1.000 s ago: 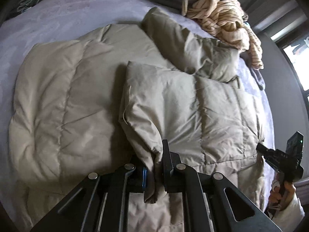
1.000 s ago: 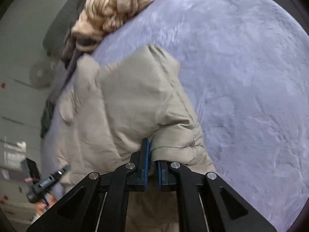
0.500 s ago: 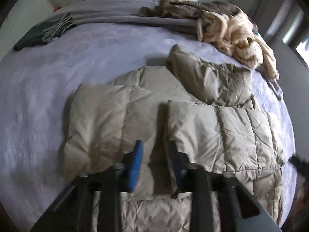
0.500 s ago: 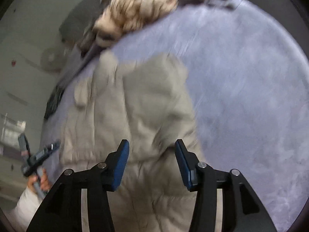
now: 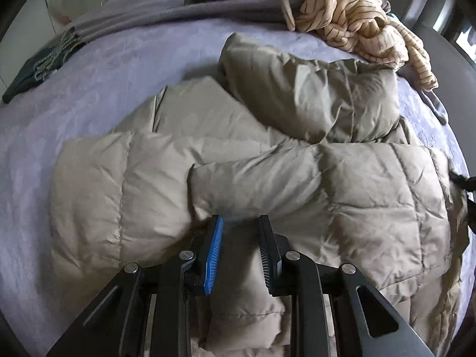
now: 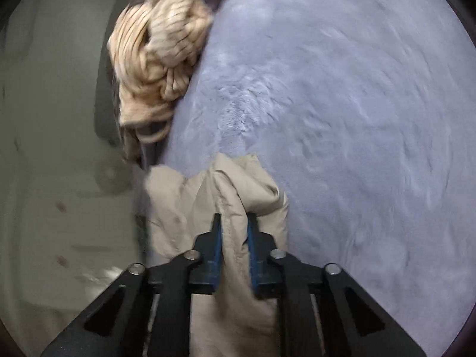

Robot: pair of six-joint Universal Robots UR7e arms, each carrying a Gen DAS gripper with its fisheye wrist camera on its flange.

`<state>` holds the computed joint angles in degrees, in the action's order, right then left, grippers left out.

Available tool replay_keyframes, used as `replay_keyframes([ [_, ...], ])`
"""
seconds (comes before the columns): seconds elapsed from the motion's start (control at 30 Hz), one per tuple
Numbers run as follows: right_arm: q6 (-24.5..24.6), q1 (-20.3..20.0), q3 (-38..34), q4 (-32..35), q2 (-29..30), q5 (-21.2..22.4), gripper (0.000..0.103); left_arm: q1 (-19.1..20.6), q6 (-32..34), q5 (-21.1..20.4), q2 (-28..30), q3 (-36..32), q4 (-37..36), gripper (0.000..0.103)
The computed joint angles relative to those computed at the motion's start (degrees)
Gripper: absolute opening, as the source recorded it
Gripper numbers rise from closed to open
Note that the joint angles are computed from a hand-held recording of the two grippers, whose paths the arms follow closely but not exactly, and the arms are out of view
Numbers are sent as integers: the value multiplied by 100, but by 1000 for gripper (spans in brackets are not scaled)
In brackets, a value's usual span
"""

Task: Fold large clothes

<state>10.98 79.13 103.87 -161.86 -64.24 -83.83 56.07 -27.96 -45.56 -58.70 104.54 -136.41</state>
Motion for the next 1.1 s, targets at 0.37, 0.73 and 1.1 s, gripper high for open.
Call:
replay_keyframes([
  [0.37, -805, 517, 199, -254, -55, -2195, 12, -177, -32, 147, -158, 121, -16, 27],
  [0.73, -1754, 1185, 1202, -424, -635, -3125, 12, -365, -530, 30, -706, 733, 457, 27],
  [1.1, -1954, 1145, 1293, -606, -306, -3584, 8, -302, -597, 41, -727, 865, 293, 27],
])
